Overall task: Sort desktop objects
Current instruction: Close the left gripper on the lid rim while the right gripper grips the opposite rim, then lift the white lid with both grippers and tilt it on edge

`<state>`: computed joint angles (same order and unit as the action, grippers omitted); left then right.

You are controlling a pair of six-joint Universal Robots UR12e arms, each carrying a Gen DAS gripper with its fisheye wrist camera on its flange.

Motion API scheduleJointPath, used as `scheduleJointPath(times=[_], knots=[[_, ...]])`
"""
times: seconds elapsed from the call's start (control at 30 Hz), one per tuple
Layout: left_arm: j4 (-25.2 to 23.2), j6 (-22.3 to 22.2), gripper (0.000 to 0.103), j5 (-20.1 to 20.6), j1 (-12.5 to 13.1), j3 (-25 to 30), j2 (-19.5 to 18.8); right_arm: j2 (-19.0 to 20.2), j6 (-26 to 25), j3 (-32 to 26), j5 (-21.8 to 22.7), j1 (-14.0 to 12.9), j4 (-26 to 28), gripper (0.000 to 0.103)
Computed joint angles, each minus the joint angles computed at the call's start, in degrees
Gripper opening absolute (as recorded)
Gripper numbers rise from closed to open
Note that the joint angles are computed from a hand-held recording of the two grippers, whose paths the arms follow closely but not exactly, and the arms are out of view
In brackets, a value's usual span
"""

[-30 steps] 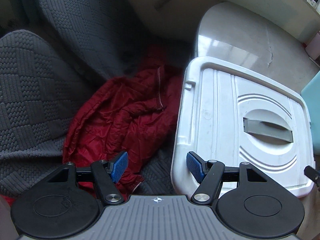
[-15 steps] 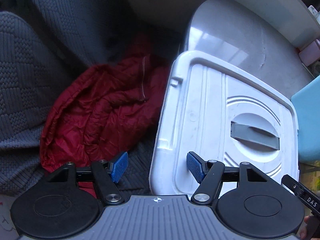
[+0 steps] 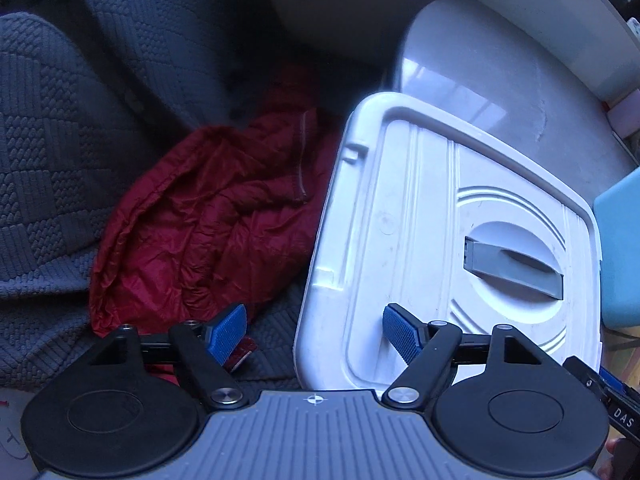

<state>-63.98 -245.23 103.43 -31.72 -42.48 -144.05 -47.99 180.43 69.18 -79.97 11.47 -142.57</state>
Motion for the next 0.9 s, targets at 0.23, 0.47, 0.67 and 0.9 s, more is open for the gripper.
scheduleJointPath(times=[0.23,0.47,0.67,0.9], knots=[[1.41,-0.49,0.078,0.06,0.52,-2.96,1.53,0.03,-1.76,-0.4,1.02,0.14,1.0,0.085],[12.97,-1.19,0.078,-4.48,1.57,-10.07,3.78,0.09,-2.19,-0.45,0.94,-0.06,1.16,0.085],[32.2,-5.1,0.071,-10.96,2.58,-19.04,5.24,-0.39,-1.78,0.29,0.55,-0.05,0.86,0.085],[45.86,-10.33,0.053,-11.5,2.8,-24.83,6.01,-0.35,-0.42,0.39,0.02,-0.14,0.61,0.085]])
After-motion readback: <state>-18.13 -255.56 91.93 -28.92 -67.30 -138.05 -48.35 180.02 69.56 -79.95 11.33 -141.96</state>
